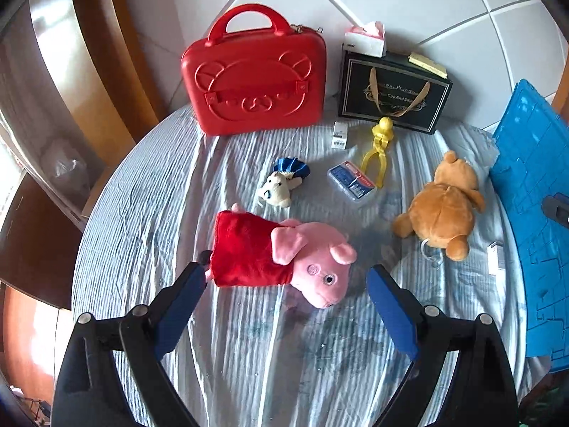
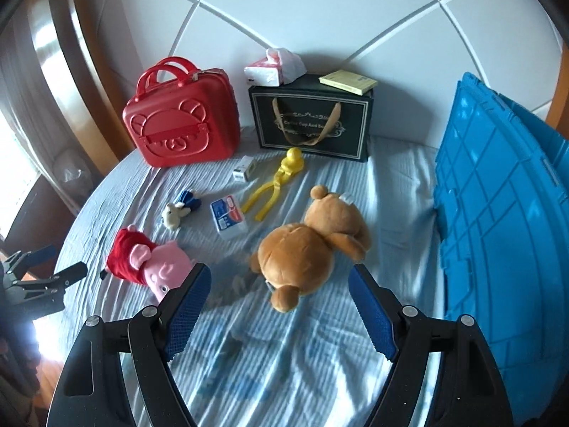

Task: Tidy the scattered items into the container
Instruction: 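Withdraw both open tools from the crate back over the bed, then grasp the pink pig plush with the left tool while the right tool grasps the brown bear plush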

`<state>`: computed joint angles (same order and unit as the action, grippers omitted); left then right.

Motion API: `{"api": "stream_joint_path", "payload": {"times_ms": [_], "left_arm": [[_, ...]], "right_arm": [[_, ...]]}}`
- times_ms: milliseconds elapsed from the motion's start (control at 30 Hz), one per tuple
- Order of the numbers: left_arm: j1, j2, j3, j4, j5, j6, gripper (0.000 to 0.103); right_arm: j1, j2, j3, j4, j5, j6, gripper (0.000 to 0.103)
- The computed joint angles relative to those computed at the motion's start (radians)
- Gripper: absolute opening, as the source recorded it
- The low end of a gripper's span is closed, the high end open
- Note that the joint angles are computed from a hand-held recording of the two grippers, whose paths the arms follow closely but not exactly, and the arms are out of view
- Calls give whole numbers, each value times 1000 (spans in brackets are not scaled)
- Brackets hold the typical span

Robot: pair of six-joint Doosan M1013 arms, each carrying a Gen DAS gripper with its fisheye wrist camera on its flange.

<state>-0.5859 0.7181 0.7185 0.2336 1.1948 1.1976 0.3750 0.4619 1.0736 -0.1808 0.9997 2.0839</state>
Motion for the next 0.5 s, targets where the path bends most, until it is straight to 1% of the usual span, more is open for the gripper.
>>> {"api": "stream_joint_path", "payload": {"times_ms": [67, 167, 300, 367, 400, 500], "left_arm": [[12, -9, 41, -14, -24, 12, 93], [31, -5, 65, -27, -34, 20, 93], [62, -15, 121, -69, -86, 80, 93], [79, -13, 141, -111, -93, 136, 93], [87, -7, 142, -130, -91, 161, 93], [105, 14, 142, -165, -85, 216, 93]], "right_arm": [[3, 7, 7, 15, -5, 12, 80], [13, 22, 8, 15, -5, 50, 80], [37, 52, -3, -2, -13, 107, 80], [47, 75, -13, 7, -20, 131, 80], [52, 93, -27, 16, -12, 142, 80], [63, 160, -90, 41, 37, 170, 80]]}}
